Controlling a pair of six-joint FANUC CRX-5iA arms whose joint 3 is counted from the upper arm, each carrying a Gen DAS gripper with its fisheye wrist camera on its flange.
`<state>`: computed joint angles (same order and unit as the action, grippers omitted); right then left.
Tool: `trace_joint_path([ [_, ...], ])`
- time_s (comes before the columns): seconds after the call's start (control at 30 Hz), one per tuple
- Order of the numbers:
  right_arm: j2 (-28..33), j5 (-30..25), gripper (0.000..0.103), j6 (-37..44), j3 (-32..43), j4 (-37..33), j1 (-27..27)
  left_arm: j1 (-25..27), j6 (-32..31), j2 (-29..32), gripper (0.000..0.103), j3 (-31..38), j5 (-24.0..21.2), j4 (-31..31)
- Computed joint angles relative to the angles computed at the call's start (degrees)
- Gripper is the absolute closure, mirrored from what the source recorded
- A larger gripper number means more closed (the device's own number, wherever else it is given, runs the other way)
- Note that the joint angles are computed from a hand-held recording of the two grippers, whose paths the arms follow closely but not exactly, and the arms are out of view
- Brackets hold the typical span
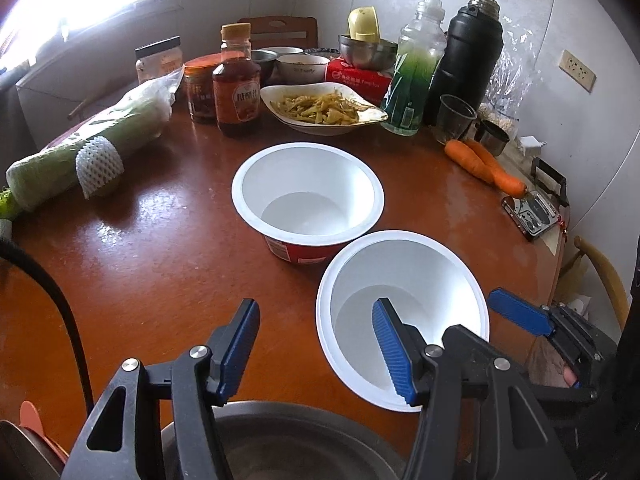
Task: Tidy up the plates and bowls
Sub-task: 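Slide the steel bowl under the white bowl and grip its rim with the left gripper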
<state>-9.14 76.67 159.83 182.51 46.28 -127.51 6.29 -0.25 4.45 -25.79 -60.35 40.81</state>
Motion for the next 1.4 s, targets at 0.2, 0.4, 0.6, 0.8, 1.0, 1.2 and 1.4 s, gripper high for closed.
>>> trace_joint_path([
  [0.2,-0.41,-2.32,0.050,0.70,0.27,1.18,0.17,-0.49,-0.24,-0.01,0.058,-0.19,0.25,-1.58],
  [0.4,-1.06,-3.96,0.054,2.09,-0.42,1.21,-0.26,-0.20,-1.08,-0.21,0.073,-0.33,-1.95,-1.87],
  [0.6,-1.62,-3.47,0.056,2.51,-1.52,1.64,-0.17,0.29,-1.70,-0.80,0.073,-0.84,-1.64,-0.07],
  [0.8,-1.96,-0.59,0.056,3.43,-3.51,2.59,0.52,1.64,-3.62,-1.20,0.073,-0.86,-4.31,3.04],
  [1.0,-2.79,1.95,0.056,5.51,-6.52,3.79,1.43,3.58,-4.47,-1.62,0.073,-0.04,-6.55,4.93],
  [1.2,-4.36,3.57,0.056,8.96,-10.62,5.01,2.27,6.75,-4.94,-1.64,0.073,1.14,-8.99,6.30],
  [1.4,-6.96,4.41,0.056,12.74,-15.63,6.06,3.47,10.69,-5.46,-1.52,0.073,2.46,-11.28,7.00],
])
